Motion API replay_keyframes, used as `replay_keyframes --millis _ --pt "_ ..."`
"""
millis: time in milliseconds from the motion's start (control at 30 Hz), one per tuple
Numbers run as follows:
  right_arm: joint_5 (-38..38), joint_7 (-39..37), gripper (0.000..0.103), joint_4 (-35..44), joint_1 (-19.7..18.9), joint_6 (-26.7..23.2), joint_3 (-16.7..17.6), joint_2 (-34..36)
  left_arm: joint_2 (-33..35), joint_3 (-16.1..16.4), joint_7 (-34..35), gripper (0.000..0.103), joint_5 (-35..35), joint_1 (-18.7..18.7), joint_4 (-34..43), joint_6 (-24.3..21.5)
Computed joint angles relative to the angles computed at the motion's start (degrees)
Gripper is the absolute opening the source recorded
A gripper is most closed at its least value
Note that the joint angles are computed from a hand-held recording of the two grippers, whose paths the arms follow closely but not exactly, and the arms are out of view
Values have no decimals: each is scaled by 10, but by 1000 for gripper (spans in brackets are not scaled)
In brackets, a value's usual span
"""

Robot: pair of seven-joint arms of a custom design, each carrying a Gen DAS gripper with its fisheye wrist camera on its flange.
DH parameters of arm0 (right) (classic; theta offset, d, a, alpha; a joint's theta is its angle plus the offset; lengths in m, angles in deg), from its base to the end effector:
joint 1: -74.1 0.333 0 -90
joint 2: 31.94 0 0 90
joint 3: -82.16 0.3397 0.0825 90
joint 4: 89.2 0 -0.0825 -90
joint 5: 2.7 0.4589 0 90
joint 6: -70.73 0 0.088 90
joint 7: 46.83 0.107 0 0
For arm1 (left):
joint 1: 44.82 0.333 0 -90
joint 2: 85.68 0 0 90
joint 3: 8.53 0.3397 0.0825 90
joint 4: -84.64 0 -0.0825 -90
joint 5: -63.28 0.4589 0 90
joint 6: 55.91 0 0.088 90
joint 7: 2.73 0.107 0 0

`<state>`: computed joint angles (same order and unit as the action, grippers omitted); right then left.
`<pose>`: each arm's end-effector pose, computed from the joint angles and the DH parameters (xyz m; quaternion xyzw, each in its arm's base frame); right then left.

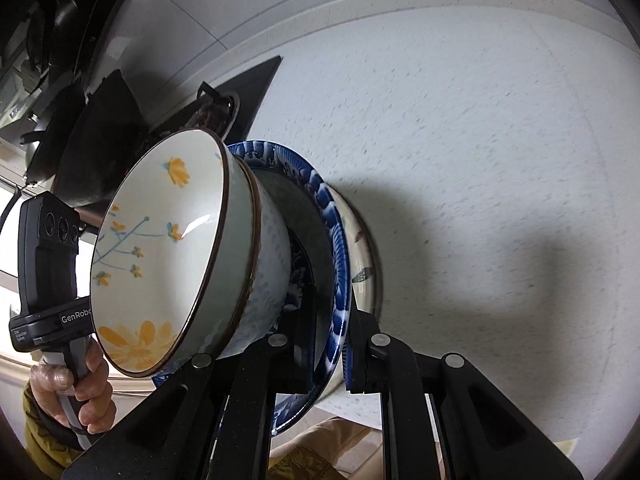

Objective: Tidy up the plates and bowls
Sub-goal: 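Lower the blue dish onto the plate stack and open the right gripper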

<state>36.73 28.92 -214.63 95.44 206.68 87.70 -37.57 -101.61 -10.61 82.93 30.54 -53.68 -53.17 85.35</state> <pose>0.5348 0.2799 0.4462 -0.7642 0.5743 0.1212 0.2675 0.5281 -0.1015 0.4379 0.7693 -0.5825 0.2542 0.0651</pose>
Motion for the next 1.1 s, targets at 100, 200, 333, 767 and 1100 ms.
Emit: replay_keyframes --millis 100,200,333,767,1100 --pt "-15 18 11 -5 3 8 6 3 7 10 27 8 -14 1 -7 -3" --pt "-31 44 11 -3 8 14 11 10 21 9 42 8 -28 4 -2 -6" --pt "-41 61 11 -4 11 20 12 12 39 2 59 7 -45 9 9 -6" --pt "-75 100 13 -14 17 39 16 2 37 -7 103 10 -55 9 1 19" --pt "-99 137 44 -30 13 81 14 -33 6 -5 113 15 -42 12 -17 45"
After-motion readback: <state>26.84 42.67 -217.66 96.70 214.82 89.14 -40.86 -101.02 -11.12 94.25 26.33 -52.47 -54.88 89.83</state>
